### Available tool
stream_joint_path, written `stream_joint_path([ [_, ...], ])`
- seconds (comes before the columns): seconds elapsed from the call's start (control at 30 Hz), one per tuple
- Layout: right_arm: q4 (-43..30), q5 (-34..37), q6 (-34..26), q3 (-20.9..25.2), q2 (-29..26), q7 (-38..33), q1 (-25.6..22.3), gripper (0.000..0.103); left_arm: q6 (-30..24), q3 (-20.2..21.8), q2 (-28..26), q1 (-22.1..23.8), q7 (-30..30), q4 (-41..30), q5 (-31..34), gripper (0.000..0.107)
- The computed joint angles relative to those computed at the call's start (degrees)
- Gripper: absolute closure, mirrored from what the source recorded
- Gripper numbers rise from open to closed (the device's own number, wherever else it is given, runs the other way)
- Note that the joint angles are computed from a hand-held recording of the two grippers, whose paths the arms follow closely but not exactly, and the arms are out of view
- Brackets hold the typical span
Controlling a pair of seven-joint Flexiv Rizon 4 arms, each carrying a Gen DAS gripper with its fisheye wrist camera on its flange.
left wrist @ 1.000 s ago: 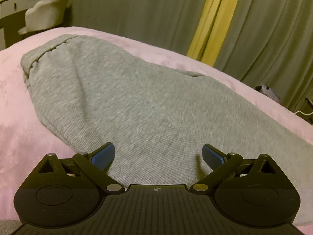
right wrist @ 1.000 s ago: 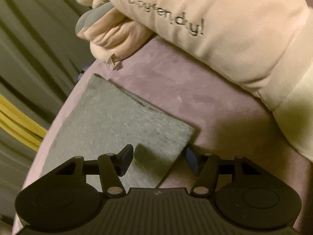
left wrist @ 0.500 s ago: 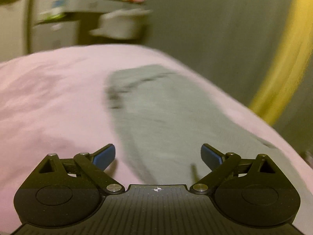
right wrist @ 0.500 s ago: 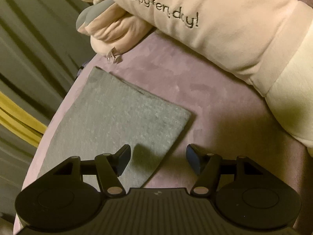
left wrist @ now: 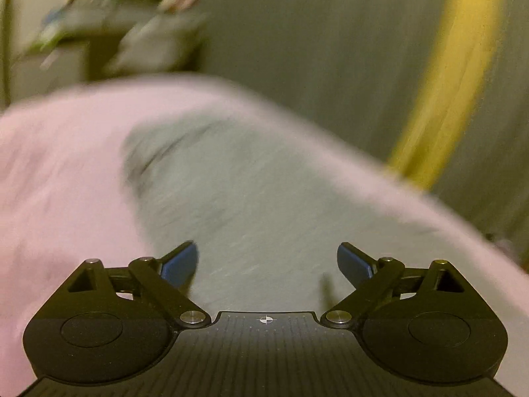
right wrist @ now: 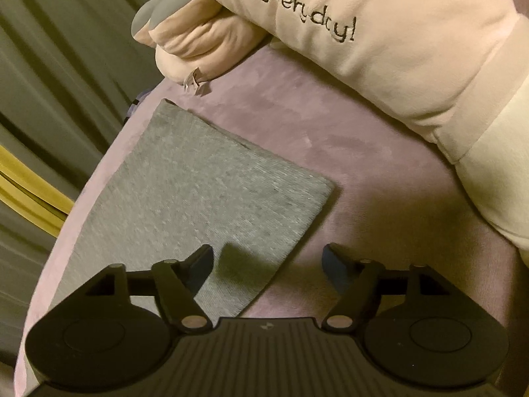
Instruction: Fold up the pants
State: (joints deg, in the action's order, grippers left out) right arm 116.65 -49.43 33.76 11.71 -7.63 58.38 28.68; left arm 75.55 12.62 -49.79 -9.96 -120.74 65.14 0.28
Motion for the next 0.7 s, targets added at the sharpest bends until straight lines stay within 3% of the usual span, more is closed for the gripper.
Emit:
stream_joint_path([
  [0.07, 0.5, -0.8, 0.7, -0.1, 0.2, 1.1, -0.1, 0.024, -5.0, 5.6, -0.9, -1.8, -10.8, -1.6, -0.5, 0.015],
  [0.2, 2.0, -3.2, 1.5, -0.1, 0.9, 5.7, -0.3, 0.024, 3.1, 3.3, 0.9, 0.3, -18.9, 4.1, -3.6, 0.014],
  [0.43, 7.0, -12.6, 4.6, -0.3, 3.1, 20.0, -2.1, 0.026, 0.8, 3.8, 2.2, -0.7, -16.9, 4.4, -0.7, 0.009],
  [0.5, 7.4, -13.6, 5.1, -0.2, 3.3, 20.5, -2.8, 0.037, 0.8, 3.8, 2.3, -0.6, -17.1, 4.5, -0.3, 0.01],
  [0.63, 8.7, -16.5, 8.0, -0.8, 3.7, 22.2, -4.6, 0.05, 1.9, 3.3, 2.9, -0.3, -17.9, 6.1, -0.5, 0.01],
  [0.7, 9.4, -18.5, 9.8, -1.1, 3.7, 23.6, -5.5, 0.067, 1.7, 3.6, 3.0, -0.6, -18.1, 6.1, -0.4, 0.01],
])
